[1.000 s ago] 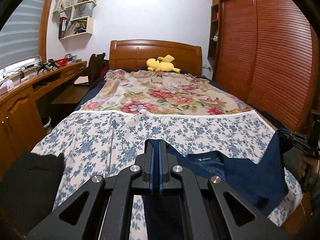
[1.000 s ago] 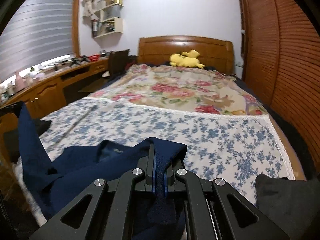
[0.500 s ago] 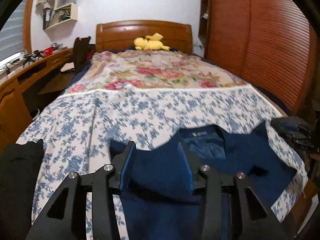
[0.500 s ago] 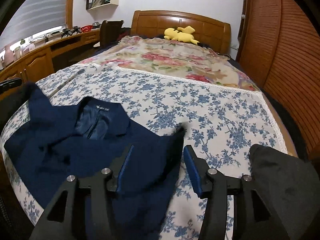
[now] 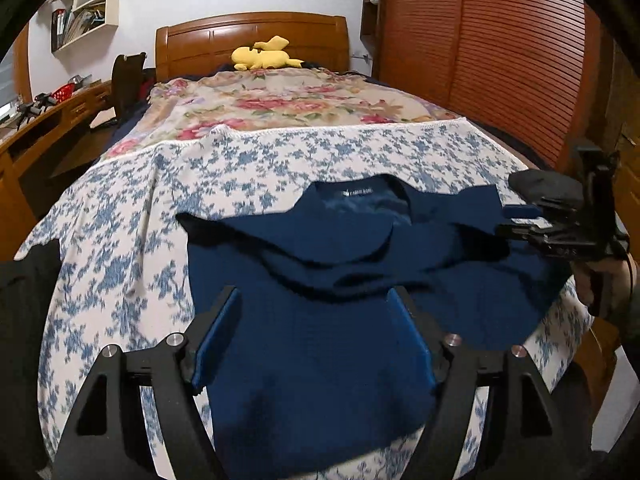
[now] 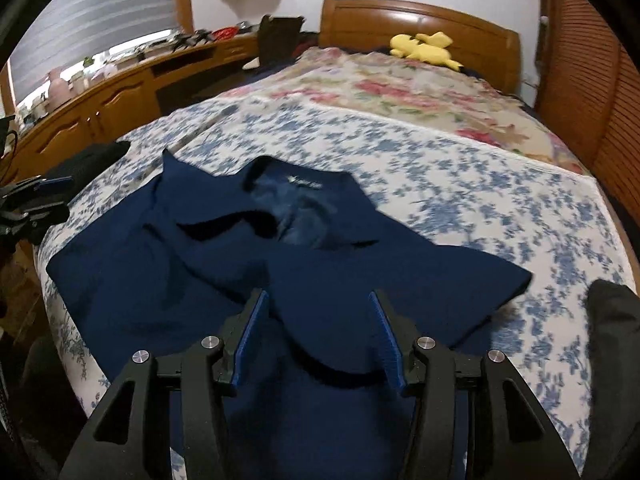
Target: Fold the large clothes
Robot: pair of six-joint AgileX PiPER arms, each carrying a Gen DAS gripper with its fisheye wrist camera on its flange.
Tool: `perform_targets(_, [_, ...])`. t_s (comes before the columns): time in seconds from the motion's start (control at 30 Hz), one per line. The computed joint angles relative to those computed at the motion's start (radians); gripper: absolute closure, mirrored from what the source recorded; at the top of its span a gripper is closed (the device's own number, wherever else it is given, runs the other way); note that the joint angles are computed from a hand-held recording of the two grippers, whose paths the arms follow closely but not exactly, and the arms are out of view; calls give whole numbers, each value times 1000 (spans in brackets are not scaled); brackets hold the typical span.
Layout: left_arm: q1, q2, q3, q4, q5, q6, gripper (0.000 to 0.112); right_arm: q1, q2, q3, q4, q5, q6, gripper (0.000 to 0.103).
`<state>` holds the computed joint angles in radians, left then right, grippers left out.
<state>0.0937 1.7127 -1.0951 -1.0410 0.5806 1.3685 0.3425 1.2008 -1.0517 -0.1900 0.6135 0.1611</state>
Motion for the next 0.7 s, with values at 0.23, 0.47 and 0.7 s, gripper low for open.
perform_targets(0.23, [78,8,49,-76,42,112,37,-37,117,-75,4,71,-51,50])
perform_targets(0.47, [144,34,48,-129,82,186,37,-45,218,-207,-87,203,-50,95])
perform_targets(0.7, [184,56,12,-121,102,177,37,-10,386,-524,-203,255,-5,97])
